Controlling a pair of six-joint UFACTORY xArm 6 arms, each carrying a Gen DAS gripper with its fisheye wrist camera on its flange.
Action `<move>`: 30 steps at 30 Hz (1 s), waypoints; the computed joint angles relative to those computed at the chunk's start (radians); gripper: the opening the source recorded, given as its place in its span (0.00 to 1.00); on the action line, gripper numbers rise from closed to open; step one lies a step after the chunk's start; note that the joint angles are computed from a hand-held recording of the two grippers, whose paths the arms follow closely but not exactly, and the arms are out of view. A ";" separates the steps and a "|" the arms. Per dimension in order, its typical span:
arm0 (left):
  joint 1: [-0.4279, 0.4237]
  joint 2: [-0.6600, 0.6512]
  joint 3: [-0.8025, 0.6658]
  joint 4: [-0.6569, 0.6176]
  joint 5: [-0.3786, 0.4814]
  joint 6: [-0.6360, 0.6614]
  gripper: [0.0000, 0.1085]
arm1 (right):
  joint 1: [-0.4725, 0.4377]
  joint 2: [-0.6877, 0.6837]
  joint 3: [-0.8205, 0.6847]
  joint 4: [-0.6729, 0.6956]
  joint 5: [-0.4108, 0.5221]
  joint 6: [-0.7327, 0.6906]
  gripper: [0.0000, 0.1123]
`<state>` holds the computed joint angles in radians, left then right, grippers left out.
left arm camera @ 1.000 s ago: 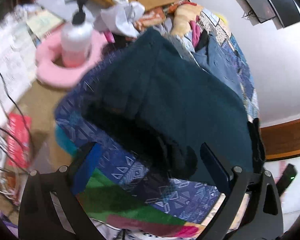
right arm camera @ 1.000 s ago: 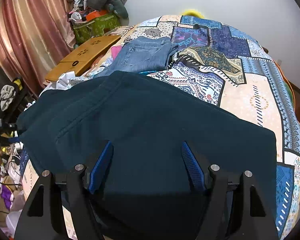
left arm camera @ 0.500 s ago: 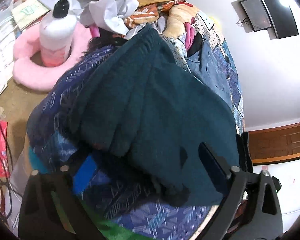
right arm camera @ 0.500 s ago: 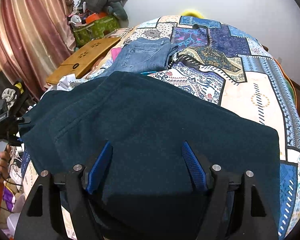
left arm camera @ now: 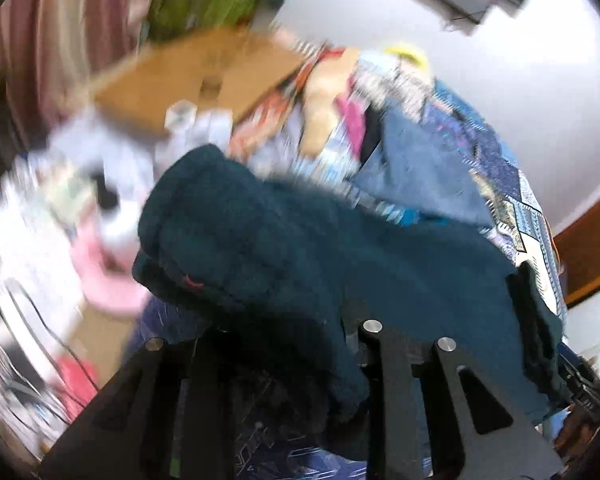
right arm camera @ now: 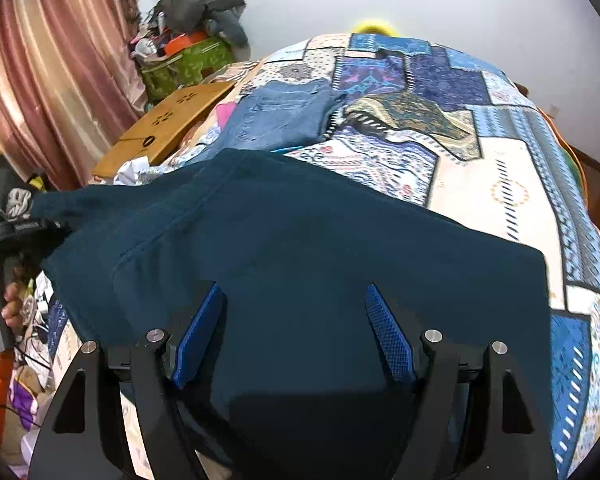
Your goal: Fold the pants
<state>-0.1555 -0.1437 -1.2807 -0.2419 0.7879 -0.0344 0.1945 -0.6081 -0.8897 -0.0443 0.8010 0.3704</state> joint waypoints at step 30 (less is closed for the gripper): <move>-0.627 0.573 -0.983 -0.037 0.229 0.110 0.20 | -0.336 -0.398 0.271 0.246 0.154 -0.151 0.66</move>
<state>-0.7824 0.4290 -2.2638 -0.2789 1.0172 0.0758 -0.1411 -1.0059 -0.6188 0.2020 0.9548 0.2199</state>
